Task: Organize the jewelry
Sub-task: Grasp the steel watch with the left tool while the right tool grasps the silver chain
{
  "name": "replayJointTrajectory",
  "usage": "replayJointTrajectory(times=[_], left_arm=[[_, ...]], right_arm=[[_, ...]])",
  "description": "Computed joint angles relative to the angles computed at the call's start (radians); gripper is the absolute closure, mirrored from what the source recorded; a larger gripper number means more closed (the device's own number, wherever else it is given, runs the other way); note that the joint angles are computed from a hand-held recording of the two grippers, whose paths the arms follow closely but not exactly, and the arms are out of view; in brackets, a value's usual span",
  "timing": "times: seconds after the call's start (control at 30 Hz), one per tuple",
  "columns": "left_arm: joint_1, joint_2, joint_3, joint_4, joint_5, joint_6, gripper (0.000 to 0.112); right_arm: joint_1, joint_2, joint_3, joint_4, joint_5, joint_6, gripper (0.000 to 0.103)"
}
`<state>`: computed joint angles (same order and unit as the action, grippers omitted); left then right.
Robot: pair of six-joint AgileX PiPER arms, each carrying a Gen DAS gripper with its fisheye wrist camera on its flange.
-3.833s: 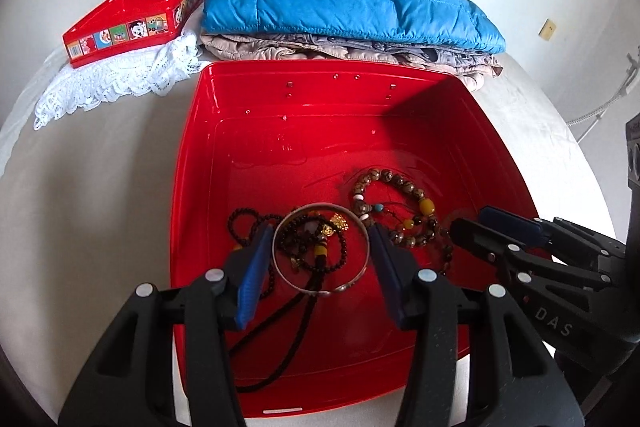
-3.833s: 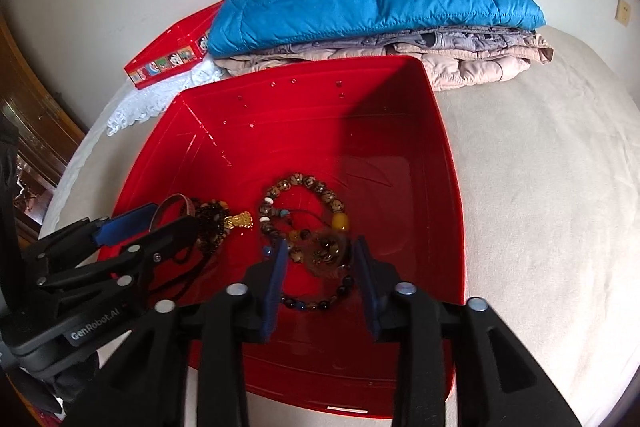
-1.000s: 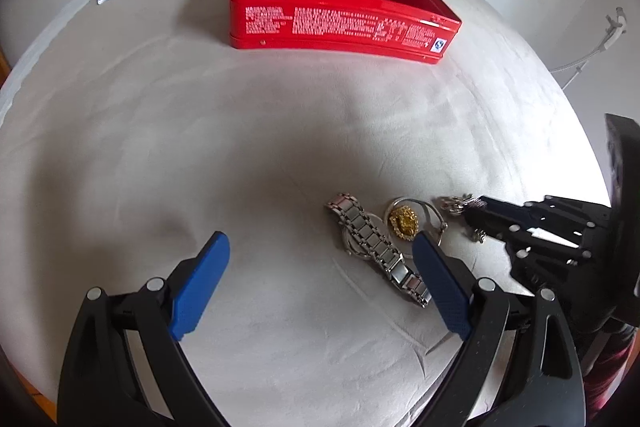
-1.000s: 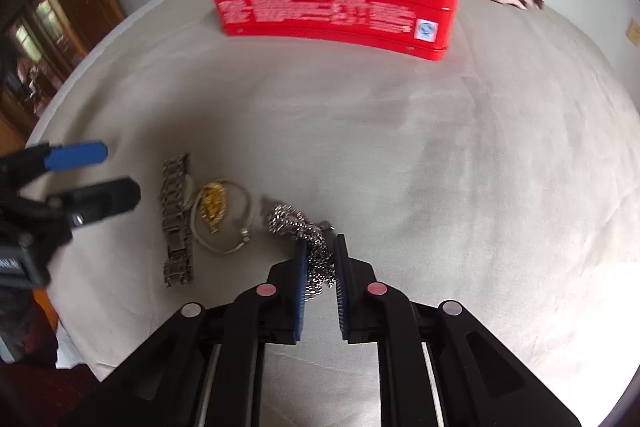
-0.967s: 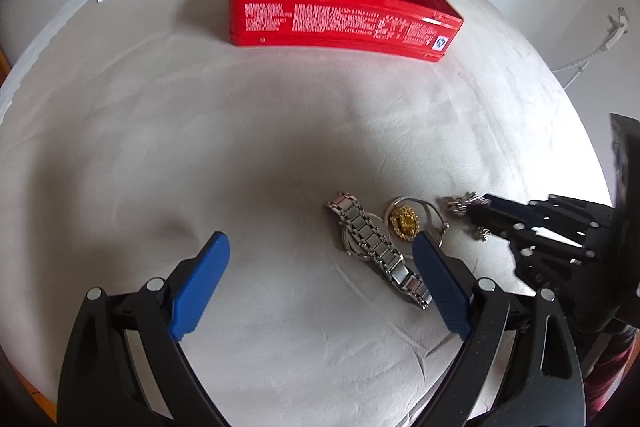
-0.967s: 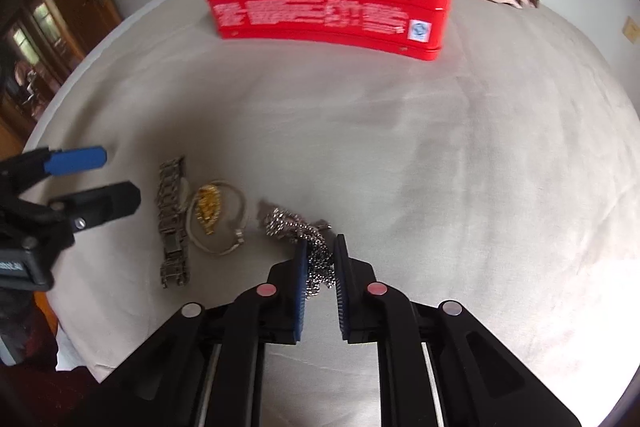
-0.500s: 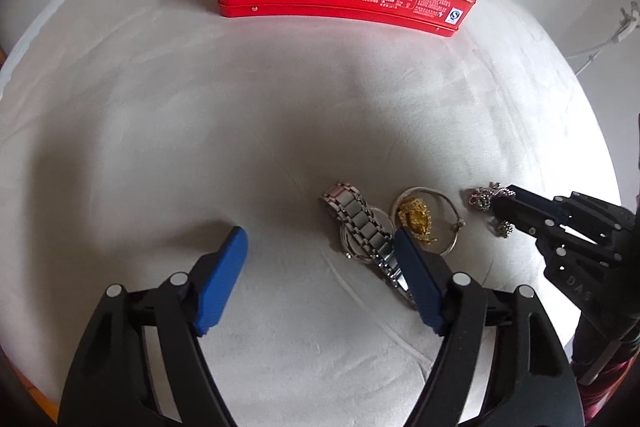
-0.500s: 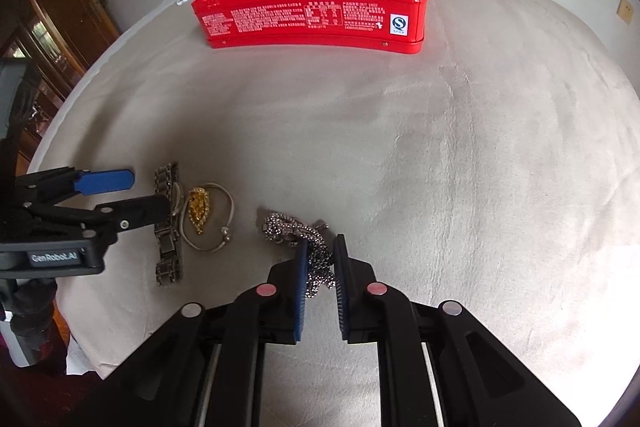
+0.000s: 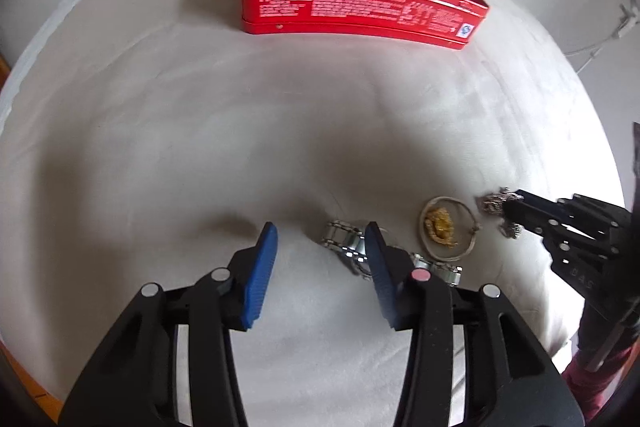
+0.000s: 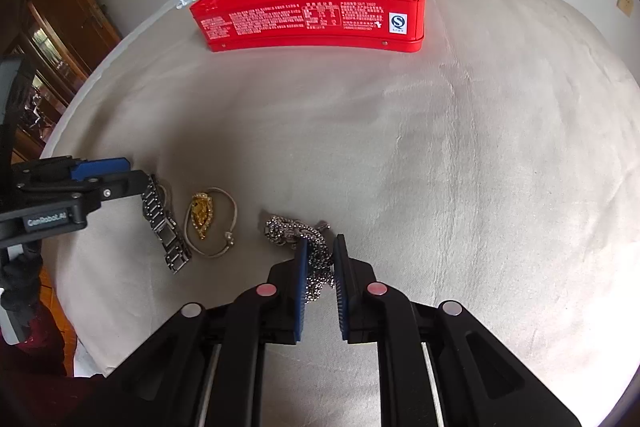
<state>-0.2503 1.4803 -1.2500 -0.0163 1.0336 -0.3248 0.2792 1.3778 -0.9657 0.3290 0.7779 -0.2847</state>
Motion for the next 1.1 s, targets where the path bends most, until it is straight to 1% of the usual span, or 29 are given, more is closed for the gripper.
replayJointTrajectory(times=[0.03, 0.07, 0.1, 0.23, 0.3, 0.4, 0.47, 0.57, 0.6, 0.67, 0.73, 0.77, 0.8, 0.97, 1.03, 1.1], left_arm=[[-0.007, -0.003, 0.002, -0.004, 0.002, 0.006, 0.06], [-0.011, -0.004, 0.003, -0.022, 0.003, 0.014, 0.05], [-0.007, -0.006, 0.006, -0.051, 0.005, 0.028, 0.046], [-0.003, 0.034, -0.012, -0.143, 0.022, 0.027, 0.045], [-0.019, 0.056, -0.028, -0.117, 0.017, -0.024, 0.042], [-0.048, 0.084, -0.062, -0.068, 0.031, -0.104, 0.04], [-0.059, 0.099, -0.071, -0.046, 0.031, -0.14, 0.04], [-0.08, 0.098, -0.074, -0.011, 0.043, -0.16, 0.044], [-0.082, 0.091, -0.067, 0.0, 0.047, -0.162, 0.051], [-0.076, 0.081, -0.061, 0.006, 0.054, -0.148, 0.056], [-0.066, 0.073, -0.059, 0.001, 0.061, -0.115, 0.064], [-0.066, 0.068, -0.05, 0.003, 0.058, -0.107, 0.07], [-0.058, 0.063, -0.047, 0.004, 0.06, -0.09, 0.072], [-0.017, 0.035, -0.027, 0.055, 0.085, -0.02, 0.073], [0.005, 0.025, -0.028, 0.055, 0.1, 0.013, 0.069], [0.025, 0.015, -0.027, 0.045, 0.109, 0.017, 0.062]], right_arm=[[0.001, 0.003, -0.003, 0.0, 0.002, 0.002, 0.091], [0.002, 0.004, -0.005, 0.0, 0.003, 0.003, 0.091], [0.001, 0.005, -0.007, 0.0, 0.005, 0.003, 0.091], [0.005, 0.005, -0.007, -0.007, 0.004, 0.009, 0.091], [0.004, 0.004, -0.007, -0.004, 0.003, 0.007, 0.091], [-0.008, 0.006, -0.005, 0.015, 0.006, -0.017, 0.091], [-0.017, 0.008, -0.006, 0.029, 0.009, -0.033, 0.091], [-0.028, 0.009, -0.005, 0.05, 0.012, -0.056, 0.091], [-0.031, 0.009, -0.005, 0.055, 0.013, -0.06, 0.091], [-0.042, 0.009, -0.003, 0.075, 0.018, -0.079, 0.091], [-0.048, 0.008, 0.0, 0.086, 0.019, -0.089, 0.091], [-0.05, 0.008, 0.001, 0.091, 0.018, -0.093, 0.09], [-0.053, 0.006, 0.003, 0.095, 0.018, -0.096, 0.09], [-0.045, 0.003, 0.006, 0.088, 0.012, -0.082, 0.09], [-0.044, 0.002, 0.006, 0.086, 0.012, -0.079, 0.09], [-0.043, 0.005, 0.001, 0.084, 0.015, -0.073, 0.09]])
